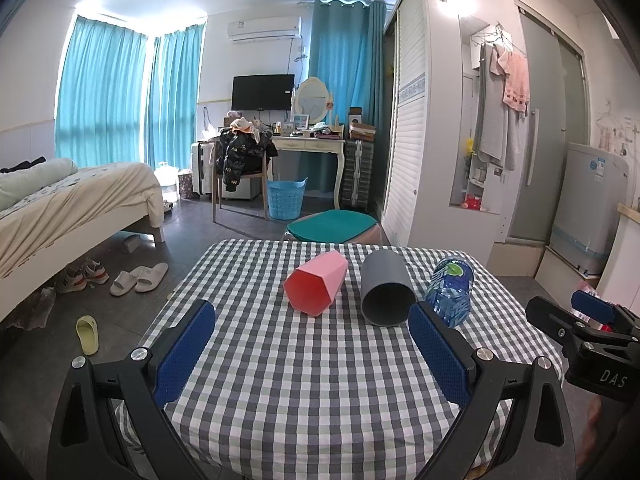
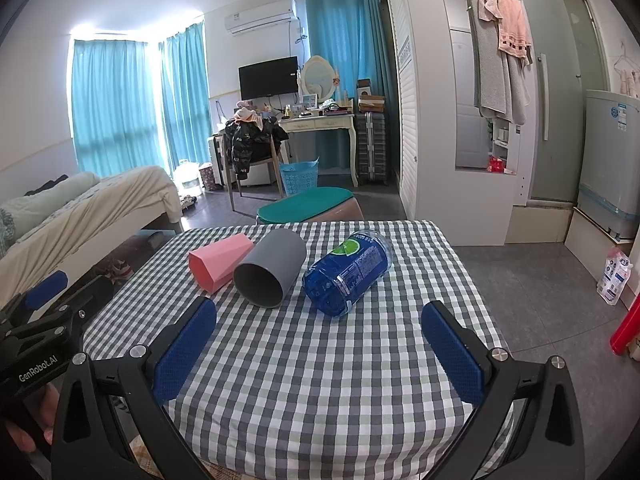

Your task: Flip cup upside down

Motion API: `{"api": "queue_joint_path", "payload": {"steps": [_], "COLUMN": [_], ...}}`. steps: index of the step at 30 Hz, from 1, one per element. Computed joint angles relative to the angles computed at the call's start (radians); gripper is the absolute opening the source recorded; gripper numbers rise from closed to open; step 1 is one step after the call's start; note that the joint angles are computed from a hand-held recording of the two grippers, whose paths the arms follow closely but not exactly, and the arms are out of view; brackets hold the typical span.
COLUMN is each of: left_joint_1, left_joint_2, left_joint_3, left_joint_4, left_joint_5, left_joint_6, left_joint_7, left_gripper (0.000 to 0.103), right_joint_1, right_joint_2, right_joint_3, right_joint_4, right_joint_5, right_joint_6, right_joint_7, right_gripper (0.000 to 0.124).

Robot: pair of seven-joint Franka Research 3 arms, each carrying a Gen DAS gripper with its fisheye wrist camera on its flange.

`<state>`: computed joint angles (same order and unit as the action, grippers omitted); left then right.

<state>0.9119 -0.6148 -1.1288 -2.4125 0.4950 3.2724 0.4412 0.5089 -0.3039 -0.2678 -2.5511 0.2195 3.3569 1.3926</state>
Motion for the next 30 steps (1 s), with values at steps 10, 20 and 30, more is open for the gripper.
{"api": "queue_joint_path", "payload": {"steps": [10,20,30], "left_joint_1": [-0.001,0.002,0.008], "left_joint_2": [0.004,0.003,0.005], "left_joint_3": [0.0,-0.002,-0.007], "left_joint_4": [0.003,0.002,0.003], "left_joint_5": [0.003,0.002,0.0], "left_joint_6": [-0.005,-0.002,0.001], "left_joint_7": [-0.001,-0.002,-0.002], "left_gripper": [0.1,0.1,0.1], "right_joint_1": [0.013,0.009,0.014], "right_joint_2": [0.004,0.004,0.001], "right_joint_3": [-0.018,-0.015,-0.023], "right_joint_4": [-0.001,0.0,-0.001], "right_joint_5": [-0.014,-0.018,-0.02], "right_joint_6": [0.003,0.001,0.001], "right_joint_7": [0.008,0.012,0.01], "right_gripper": [0.103,0.103,0.103]}}
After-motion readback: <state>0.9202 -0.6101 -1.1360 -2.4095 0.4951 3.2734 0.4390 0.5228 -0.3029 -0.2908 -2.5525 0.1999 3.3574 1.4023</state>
